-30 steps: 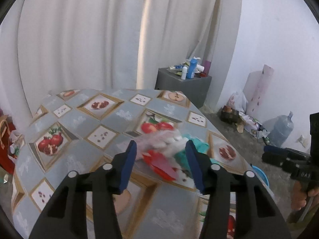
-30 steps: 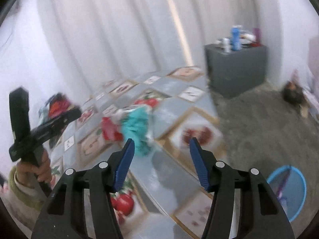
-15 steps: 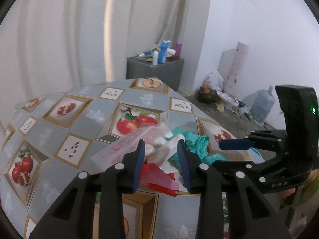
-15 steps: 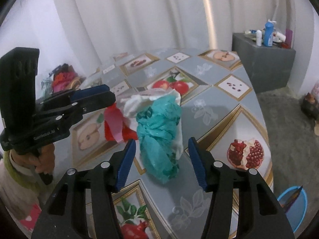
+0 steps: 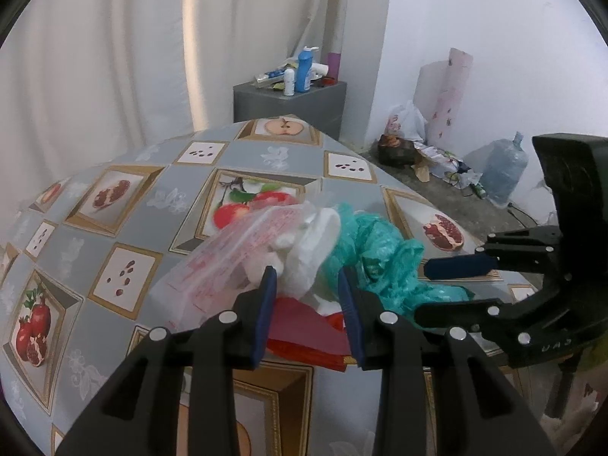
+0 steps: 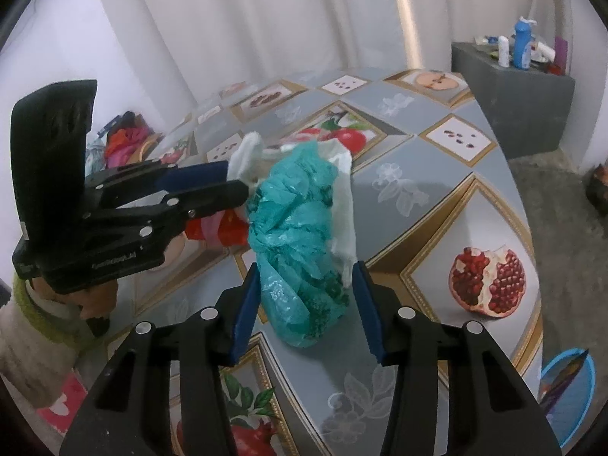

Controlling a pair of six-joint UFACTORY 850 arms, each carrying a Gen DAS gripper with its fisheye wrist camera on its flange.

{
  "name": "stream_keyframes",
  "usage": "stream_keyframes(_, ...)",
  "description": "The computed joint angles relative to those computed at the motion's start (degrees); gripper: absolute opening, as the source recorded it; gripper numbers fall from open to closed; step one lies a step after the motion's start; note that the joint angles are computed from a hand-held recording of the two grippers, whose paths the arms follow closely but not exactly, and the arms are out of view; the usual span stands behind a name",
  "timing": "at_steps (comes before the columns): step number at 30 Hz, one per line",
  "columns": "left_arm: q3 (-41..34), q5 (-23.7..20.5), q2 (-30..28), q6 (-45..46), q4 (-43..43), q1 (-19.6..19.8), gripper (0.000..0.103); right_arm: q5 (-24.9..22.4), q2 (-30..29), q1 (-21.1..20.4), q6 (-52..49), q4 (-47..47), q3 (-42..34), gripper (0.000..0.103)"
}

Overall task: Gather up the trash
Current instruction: 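Grasp the teal plastic bag with the right gripper while the left gripper reaches the white bag, then close the left gripper on the white plastic bag while the right gripper lifts the teal bag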

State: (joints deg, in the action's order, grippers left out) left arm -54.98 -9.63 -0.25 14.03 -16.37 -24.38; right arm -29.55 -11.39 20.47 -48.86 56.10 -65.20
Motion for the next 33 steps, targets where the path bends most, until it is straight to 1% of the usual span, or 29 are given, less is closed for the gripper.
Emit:
stream_keyframes(1, -0.16, -0.12, -0.19, -3.85, 3.75, -0.11, 0.024, -0.22, -0.11, -0.01, 0.09, -0.02, -0.08, 0.043)
stream_keyframes(2, -0.27, -0.35, -0.37, -6.65, 6.35, -0.14, 0.018, -0.42, -0.19, -0.06, 0.07, 0.14, -0.13, 0.043)
stream_keyframes(3, -0.35, -0.53, -0.57, -7.65, 6.96, -0.02, 0.013, -0.54, -0.21, -0.10, 0.06, 0.27, -0.14, 0.043)
stream_keyframes(4, -0.42, -0.70, -0.67, -7.69, 6.51, 0.14, 0.011, -0.70, -0.26, -0.18, -0.03, 0.45, -0.17, 0.042)
stream_keyframes(5, -0.41, -0.86, -0.72, -6.27, 4.51, 0.43, 0.006, -0.83, -0.24, -0.26, -0.07, 0.58, -0.12, 0.042)
stream_keyframes(6, -0.38, -0.88, -0.74, -5.88, 3.56, 0.66, 0.005, -0.95, -0.27, -0.30, -0.01, 0.60, -0.15, 0.042)
stream_keyframes(9, -0.08, -0.64, -0.57, -5.09, 1.59, 1.10, 0.003, -1.09, -0.17, -0.26, 0.03, 0.51, -0.15, 0.038)
stream_keyframes(11, 0.04, -0.35, -0.42, -6.27, 2.49, 1.07, 0.003, -0.97, -0.04, -0.22, 0.01, 0.78, -0.05, 0.035)
stream_keyframes(13, 0.17, -0.06, -0.13, -8.88, 4.68, 0.90, 0.003, -0.91, 0.11, -0.17, -0.14, 1.10, 0.03, 0.028)
stream_keyframes(15, 0.43, 0.33, 0.32, -7.59, 2.70, 0.97, 0.003, -0.74, 0.42, -0.09, 0.05, 1.14, 0.07, 0.023)
stream_keyframes(22, 1.48, 1.46, 2.37, -6.59, 0.13, 1.17, 0.003, 0.23, 1.97, 0.00, -0.28, 1.47, 1.02, 0.020)
stream_keyframes(26, 2.06, 2.07, 3.79, -6.92, 0.33, 1.00, 0.002, 1.02, 3.16, -0.07, -0.44, 2.07, 1.63, 0.019)
stream_keyframes(28, 2.35, 2.54, 4.75, -5.30, -1.39, 0.72, 0.002, 1.33, 3.91, -0.18, -0.56, 2.47, 2.01, 0.019)
stream_keyframes(33, 2.81, 3.95, 6.80, -4.70, -2.20, 0.16, 0.003, 2.18, 6.04, -0.40, -1.14, 3.49, 3.20, 0.019)
